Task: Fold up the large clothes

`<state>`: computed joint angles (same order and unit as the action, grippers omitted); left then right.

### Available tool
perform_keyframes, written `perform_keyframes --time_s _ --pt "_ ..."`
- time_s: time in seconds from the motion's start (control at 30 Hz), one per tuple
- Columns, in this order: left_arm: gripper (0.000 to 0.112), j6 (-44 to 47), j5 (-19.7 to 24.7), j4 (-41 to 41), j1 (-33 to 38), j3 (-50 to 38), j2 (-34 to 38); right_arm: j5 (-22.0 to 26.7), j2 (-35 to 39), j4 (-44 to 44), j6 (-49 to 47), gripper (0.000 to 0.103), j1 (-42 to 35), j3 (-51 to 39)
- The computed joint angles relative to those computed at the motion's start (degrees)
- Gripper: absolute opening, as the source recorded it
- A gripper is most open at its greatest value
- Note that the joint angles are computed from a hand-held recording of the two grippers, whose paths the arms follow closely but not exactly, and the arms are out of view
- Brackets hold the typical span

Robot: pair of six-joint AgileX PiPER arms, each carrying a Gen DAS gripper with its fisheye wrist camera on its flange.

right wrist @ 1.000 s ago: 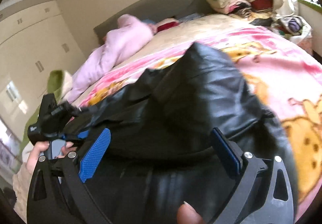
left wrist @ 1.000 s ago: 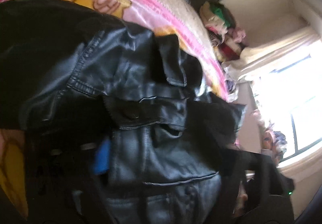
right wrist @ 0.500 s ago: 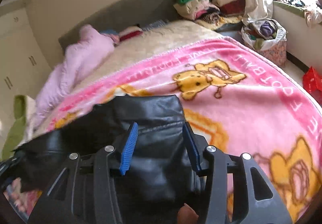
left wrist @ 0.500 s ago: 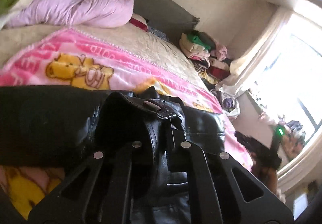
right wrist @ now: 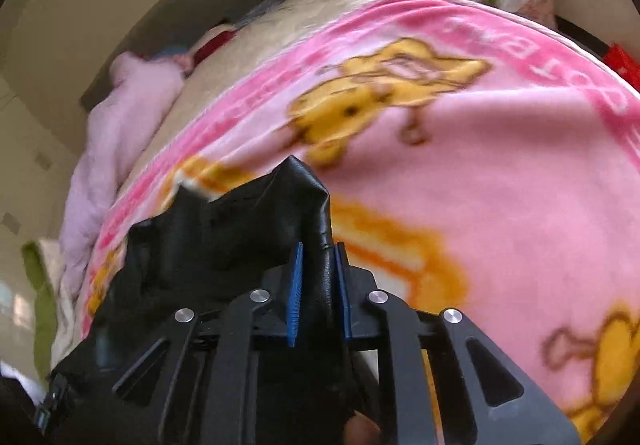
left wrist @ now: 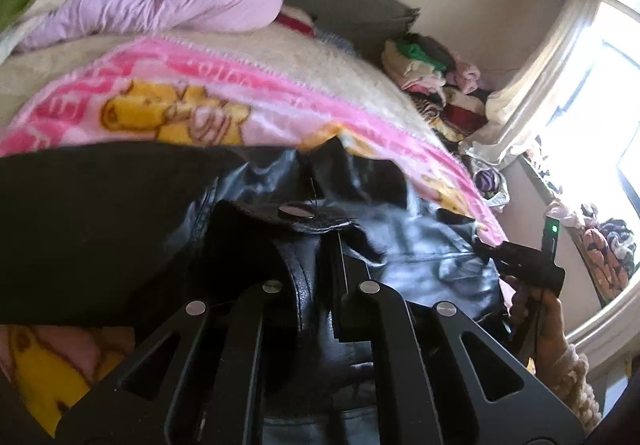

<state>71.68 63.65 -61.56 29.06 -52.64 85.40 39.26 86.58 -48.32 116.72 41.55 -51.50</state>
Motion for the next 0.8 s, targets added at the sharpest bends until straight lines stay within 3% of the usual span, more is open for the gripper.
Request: perform_keyframes --time_s 0.03,0.13,0.23,0.27,0.33,0.43,0.53,0.57,0.7,0.73,0.8 --pt "0.002 -0.53 -2.69 1.1 -1.4 0.25 0.64 0.27 0.61 1.07 -1.38 0.017 -0.03 -0.43" --pt "0.002 -2.43 -9.88 4.48 -5.03 1.4 2.76 7.96 0.96 0.67 -3.65 0.041 3.61 -3.58" --pt "0.005 -3.31 -9.65 5.12 -4.41 0.51 4.74 18.76 0.53 -4.28 -2.82 0.045 12.79 -8.14" --pt "0.007 -3.13 -9.48 5.05 -4.11 0.43 4.54 21.81 1.58 -6.01 -5.28 0.053 16.93 -11.17" --pt "0.008 -2.54 -10.33 5.34 -4.33 1.04 3.57 21.89 3.74 -5.29 -8.25 0.066 20.19 -14.66" --pt "0.012 -2.83 -11.79 6.69 -4.84 1.75 2.91 17.24 7.28 1.33 -13.67 0.067 19.97 -18.08" --pt "0.032 -6.53 -11.66 9.85 -4.6 0.32 2.71 14.88 13.63 11.74 -18.78 0.067 16.51 -20.01" --pt "0.043 -6.78 -11.21 9.84 -3.93 0.0 2.2 15.56 14.43 12.06 -18.21 0.067 16.72 -20.79" --pt "0.055 -5.84 -10.61 10.68 -2.68 0.1 0.08 14.91 10.77 5.63 -5.93 0.078 21.75 -18.28" --pt "0.061 -6.07 -10.62 11.3 -2.49 0.16 -0.38 15.97 10.28 3.82 -4.09 0.079 23.26 -18.52" --pt "0.068 -6.05 -9.27 10.93 -1.03 -0.04 -0.98 22.99 11.4 1.79 -4.34 0.086 27.64 -22.95"
